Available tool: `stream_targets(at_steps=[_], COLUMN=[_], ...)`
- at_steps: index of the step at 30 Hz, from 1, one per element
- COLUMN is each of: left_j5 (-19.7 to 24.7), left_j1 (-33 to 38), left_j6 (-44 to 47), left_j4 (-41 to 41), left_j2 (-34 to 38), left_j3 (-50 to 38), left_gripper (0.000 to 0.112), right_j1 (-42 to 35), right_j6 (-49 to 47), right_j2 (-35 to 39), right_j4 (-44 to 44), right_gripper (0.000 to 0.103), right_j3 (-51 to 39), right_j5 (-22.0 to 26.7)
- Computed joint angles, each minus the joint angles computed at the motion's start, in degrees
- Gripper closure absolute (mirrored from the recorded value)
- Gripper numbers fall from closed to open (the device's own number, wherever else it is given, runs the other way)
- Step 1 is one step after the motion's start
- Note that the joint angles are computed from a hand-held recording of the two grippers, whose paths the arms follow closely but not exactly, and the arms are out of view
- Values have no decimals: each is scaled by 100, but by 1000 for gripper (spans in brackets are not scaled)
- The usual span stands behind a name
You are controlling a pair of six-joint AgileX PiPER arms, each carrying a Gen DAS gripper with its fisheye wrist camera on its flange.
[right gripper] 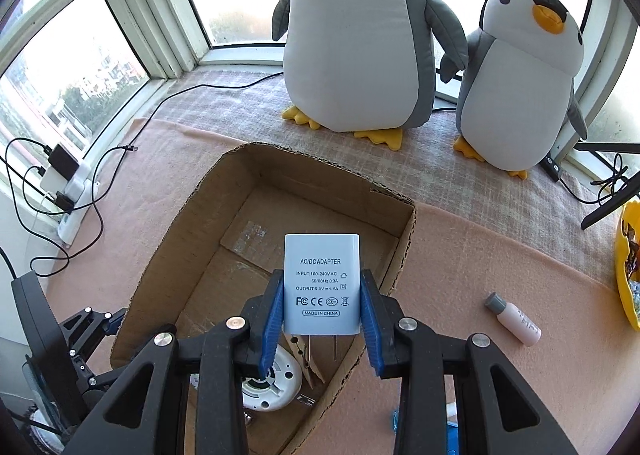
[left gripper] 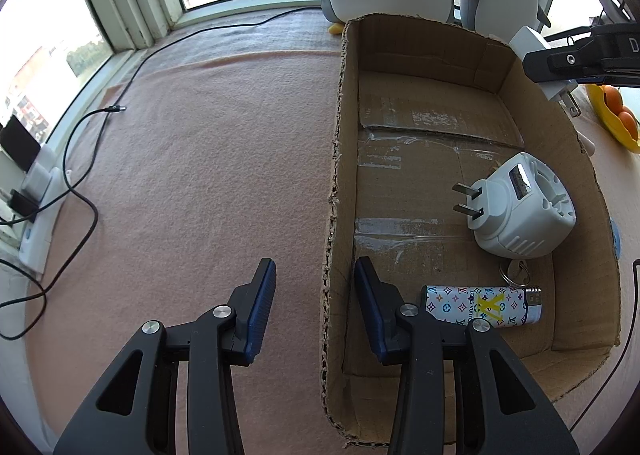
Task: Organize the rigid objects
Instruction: 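Carry the AC adapter into the box and open the right gripper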
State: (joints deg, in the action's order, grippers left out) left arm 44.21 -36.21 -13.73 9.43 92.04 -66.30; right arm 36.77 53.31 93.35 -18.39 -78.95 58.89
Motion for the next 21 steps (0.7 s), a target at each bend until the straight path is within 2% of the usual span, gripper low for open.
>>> stream_targets(at_steps=[16, 21], left_j5=[-9, -15], left_j1=[-2, 1], left_j6=[2, 5], left_j4=[-10, -7], left_j2=[2, 1], left_j3=[-2, 2], left_gripper=[72, 72], right_j1=[-54, 37], right_j6=[-222, -184], right_j2=[495, 443], right_j4=[69, -36], right_gripper=[71, 59], right_j3=[-208, -165], right_j5=[-69, -155])
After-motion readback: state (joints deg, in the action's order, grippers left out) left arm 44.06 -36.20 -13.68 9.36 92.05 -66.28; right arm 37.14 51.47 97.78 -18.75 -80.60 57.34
